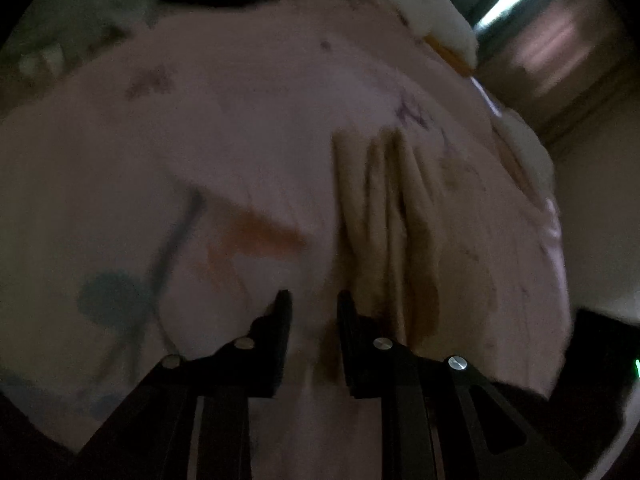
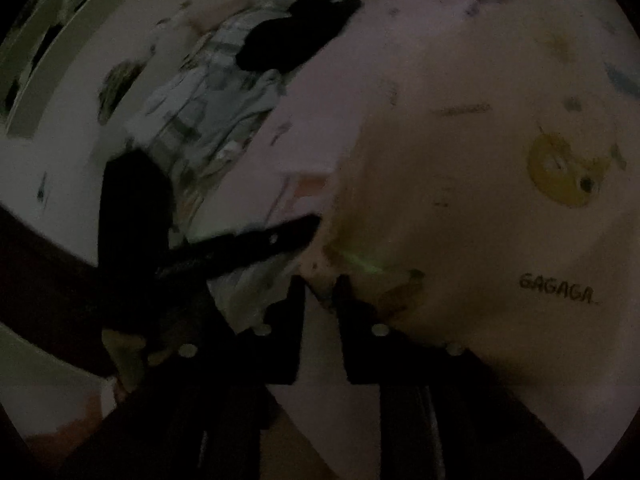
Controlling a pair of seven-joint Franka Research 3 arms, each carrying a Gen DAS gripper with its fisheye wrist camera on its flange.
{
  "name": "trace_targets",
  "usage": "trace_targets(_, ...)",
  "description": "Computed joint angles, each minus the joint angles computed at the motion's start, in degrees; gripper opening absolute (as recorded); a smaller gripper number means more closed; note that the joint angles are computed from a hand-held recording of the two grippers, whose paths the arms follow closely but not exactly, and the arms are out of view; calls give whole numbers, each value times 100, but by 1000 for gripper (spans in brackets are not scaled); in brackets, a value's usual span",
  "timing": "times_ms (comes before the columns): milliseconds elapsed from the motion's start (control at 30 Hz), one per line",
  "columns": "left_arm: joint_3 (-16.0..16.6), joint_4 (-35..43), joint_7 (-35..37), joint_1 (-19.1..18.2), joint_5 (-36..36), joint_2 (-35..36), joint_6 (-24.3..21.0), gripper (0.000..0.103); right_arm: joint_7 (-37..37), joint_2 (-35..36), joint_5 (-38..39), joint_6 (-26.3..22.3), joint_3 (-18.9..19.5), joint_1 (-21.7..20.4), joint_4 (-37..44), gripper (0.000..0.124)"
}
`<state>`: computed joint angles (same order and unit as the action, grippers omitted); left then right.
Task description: Fold small clothes
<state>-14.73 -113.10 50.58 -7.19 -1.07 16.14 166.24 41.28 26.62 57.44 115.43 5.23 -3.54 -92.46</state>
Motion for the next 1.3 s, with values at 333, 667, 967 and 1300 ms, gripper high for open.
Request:
trace_targets(333,-1308,1443,1921,904,-1476,1056,-35,25,-681,-729,-111,1030,-253,126,-744,62)
trace_targets(667,-565,2792,1494,59,-1109,1971,-742,10,11,-407,-310,1433,-339,-145,-552,62)
trace_targets(967,409,2213,599,-642,856,1217,-829,9,36,-655,-47,1600,-362,-365,-772,62)
trace_targets(1300,346,2219,459,-423,1033,1265,-1521,24,153,-648,52,1716,-379,-298,-781,62)
